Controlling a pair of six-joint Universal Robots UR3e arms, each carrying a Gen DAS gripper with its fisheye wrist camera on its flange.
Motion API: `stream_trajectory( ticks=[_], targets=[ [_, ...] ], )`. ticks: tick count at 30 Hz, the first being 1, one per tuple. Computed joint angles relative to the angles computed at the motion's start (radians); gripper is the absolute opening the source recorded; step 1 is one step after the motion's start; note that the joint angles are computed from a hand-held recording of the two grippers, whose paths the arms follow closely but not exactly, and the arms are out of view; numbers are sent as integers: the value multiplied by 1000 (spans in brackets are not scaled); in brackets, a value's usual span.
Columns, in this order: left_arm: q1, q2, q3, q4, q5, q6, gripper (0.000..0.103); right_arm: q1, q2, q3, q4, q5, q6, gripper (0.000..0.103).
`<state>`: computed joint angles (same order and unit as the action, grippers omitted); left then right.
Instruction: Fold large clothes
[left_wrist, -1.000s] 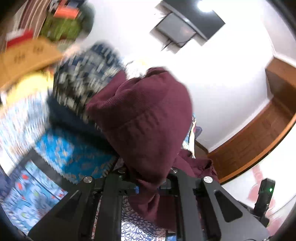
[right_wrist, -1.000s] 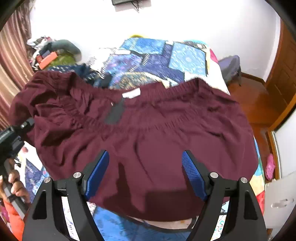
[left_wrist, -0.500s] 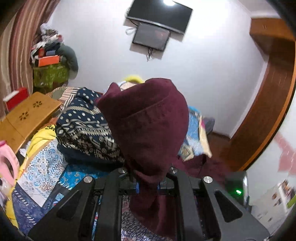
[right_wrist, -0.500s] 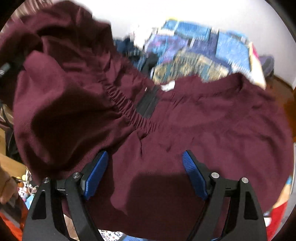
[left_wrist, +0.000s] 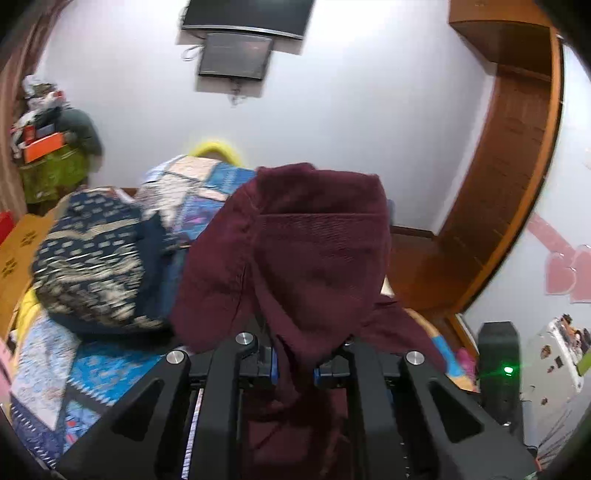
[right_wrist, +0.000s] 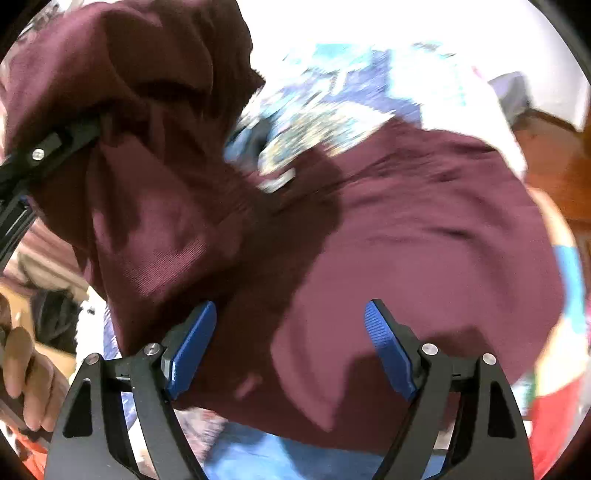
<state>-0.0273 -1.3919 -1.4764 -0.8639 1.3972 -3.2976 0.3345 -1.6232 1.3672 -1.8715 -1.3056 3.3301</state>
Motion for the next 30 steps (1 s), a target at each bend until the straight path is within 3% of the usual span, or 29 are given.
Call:
stream_trajectory(
  ticks=[8,11,16,18,23,25,30],
  targets=[
    [-298,-330,288,-21,115,-57,11,-298,-287,176,94,-16,-100,80],
    [-376,-409,318,-38,151,-59,11,-410,-371,233,139,-4,-147,80],
    [-424,-454,294,-86,133,-18,15,-580,-482,300,238,51,-231,80],
    [-444,-453,279,-85,162,8,20,-618,-508,313,264,67,-252,80],
    [-443,-405,259,-153,120,66,65,-689,-571,263,384,102,-312,80],
    [-463,-376,248,-166,145,73,70,-698,-578,251,389,113,-322,80],
    [-463,-262,160,-172,186,121,72,-740,-615,199,449,165,-378,80]
  ],
)
